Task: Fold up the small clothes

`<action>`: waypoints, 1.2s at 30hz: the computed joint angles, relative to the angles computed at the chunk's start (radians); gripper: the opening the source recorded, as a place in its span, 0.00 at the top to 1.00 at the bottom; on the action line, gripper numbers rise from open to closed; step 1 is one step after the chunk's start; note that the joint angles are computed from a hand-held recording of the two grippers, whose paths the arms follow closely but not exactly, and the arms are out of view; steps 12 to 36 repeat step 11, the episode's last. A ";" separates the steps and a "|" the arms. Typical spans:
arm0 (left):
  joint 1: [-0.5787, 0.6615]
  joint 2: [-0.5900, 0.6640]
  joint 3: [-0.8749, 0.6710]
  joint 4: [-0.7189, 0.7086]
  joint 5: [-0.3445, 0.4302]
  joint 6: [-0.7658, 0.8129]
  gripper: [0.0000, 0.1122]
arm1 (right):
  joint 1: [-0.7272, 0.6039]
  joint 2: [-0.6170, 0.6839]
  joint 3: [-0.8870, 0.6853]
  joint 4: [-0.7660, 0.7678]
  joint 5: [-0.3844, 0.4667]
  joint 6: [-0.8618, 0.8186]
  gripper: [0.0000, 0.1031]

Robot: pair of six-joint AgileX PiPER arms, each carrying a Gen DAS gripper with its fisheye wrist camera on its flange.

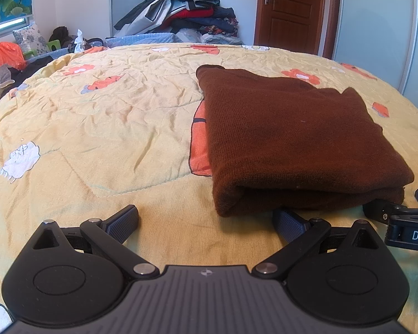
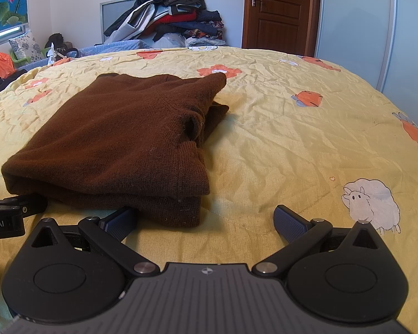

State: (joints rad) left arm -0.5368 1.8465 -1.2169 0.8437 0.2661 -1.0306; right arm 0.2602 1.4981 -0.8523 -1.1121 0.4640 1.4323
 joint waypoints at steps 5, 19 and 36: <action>-0.002 -0.009 0.015 0.064 0.003 -0.072 0.08 | 0.001 0.000 0.001 -0.001 0.001 0.002 0.00; -0.006 -0.001 -0.001 0.020 0.017 -0.006 0.08 | 0.000 0.000 0.000 -0.001 0.000 0.001 0.00; -0.006 -0.001 -0.001 0.020 0.017 -0.006 0.08 | 0.000 0.000 0.000 -0.001 0.000 0.001 0.00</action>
